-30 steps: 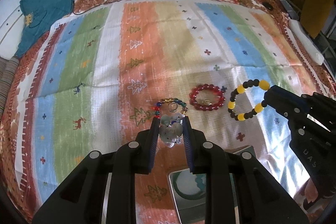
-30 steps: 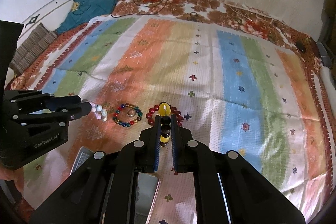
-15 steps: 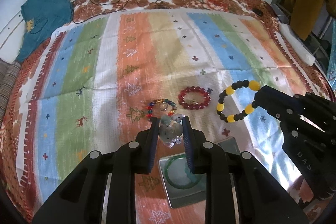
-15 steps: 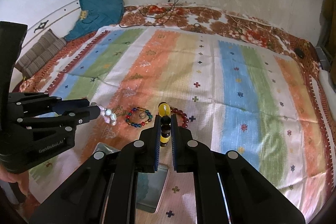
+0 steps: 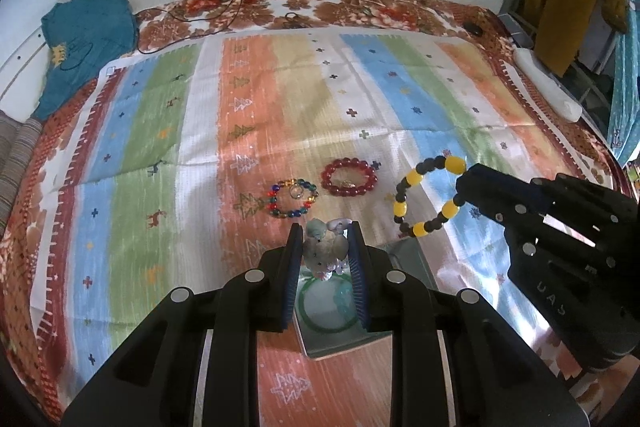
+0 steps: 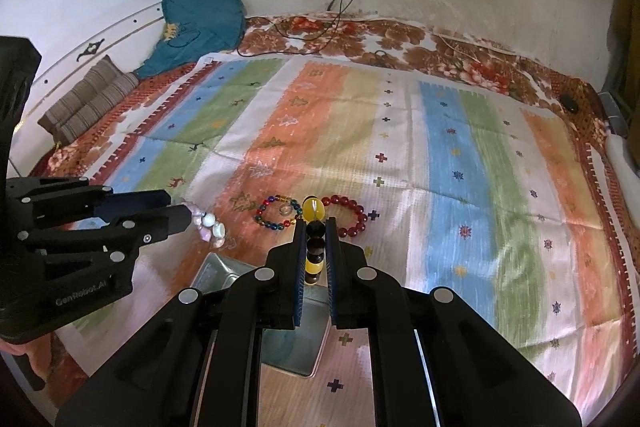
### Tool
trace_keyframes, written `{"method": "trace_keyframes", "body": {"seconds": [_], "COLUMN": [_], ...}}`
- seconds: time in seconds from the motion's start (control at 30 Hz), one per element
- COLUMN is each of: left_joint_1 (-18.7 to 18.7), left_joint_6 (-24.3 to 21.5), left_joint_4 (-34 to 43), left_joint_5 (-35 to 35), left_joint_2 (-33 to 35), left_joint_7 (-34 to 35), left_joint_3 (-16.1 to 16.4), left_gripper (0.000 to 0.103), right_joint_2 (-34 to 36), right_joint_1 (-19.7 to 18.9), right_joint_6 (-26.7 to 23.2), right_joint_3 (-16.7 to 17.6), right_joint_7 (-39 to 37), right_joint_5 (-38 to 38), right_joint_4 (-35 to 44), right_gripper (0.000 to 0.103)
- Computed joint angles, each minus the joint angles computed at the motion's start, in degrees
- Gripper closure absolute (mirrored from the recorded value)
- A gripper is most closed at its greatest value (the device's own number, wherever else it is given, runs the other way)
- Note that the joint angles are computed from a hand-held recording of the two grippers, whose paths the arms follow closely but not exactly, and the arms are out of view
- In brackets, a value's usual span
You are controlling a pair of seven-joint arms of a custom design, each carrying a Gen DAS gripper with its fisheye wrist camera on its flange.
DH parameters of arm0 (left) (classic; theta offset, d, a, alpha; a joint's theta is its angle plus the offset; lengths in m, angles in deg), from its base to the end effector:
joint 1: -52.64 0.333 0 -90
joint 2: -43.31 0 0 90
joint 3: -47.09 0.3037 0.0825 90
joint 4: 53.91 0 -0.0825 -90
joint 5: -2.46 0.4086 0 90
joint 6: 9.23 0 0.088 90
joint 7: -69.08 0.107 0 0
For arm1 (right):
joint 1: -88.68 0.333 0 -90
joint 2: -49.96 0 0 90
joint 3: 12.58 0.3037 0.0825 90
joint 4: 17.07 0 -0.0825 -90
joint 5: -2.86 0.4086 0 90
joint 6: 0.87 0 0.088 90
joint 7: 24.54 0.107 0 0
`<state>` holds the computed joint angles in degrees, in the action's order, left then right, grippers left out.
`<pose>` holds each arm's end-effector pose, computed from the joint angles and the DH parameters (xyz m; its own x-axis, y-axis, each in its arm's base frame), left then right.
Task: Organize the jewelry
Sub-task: 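Lift and carry both held bracelets back over the silver tin, then open left tool over the tin while right tool releases yellow-black bracelet inside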
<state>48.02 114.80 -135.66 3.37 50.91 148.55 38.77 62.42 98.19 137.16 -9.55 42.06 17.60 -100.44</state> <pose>0.6473 -0.1406 0.6732 -0.0723 -0.9916 0.1074 -0.8285 -0.0002 -0.5599 0.6819 0.1489 0.6326 0.4710 -0.8820 0.0139 -0.6277 -0.3462 -0.6972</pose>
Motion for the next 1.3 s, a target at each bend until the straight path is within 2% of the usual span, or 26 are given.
{"method": "trace_keyframes", "body": {"seconds": [0.67,0.8,0.87,0.93,1.2,1.3], "left_joint_1": [-0.3,0.0,0.3,0.5,1.2,1.1], "left_joint_6": [1.9,1.8,0.7,0.6,-0.1,-0.9], "left_joint_4": [-8.0,-9.2,-8.9,-8.7,-7.3,-6.4], "left_joint_5": [-1.5,-3.8,-3.7,-2.5,-0.7,0.9], "left_joint_2": [-6.5,-7.4,-7.0,-6.7,-5.4,-4.4], "left_joint_7": [0.3,-0.7,-2.5,-3.8,-6.3,-6.6], "left_joint_3": [-0.3,0.0,0.2,0.3,0.6,0.6], "left_gripper": [0.081,0.079,0.078,0.078,0.078,0.076], "right_joint_2": [-7.6,-8.0,-7.7,-7.3,-4.1,-2.3], "right_joint_1": [0.2,0.5,0.7,0.5,-0.1,-0.2], "right_joint_6": [2.0,2.1,1.9,1.9,-0.9,-2.1], "right_joint_3": [-0.6,-1.0,-1.1,-1.3,-1.5,-1.5], "right_joint_7": [-3.8,-2.9,-2.0,-0.7,2.0,3.1], "right_joint_5": [2.8,0.9,-0.8,-1.0,-2.4,-3.5], "right_joint_4": [-10.1,-10.8,-10.5,-9.9,-5.7,-3.5], "right_gripper": [0.093,0.093,0.089,0.069,0.067,0.063]}}
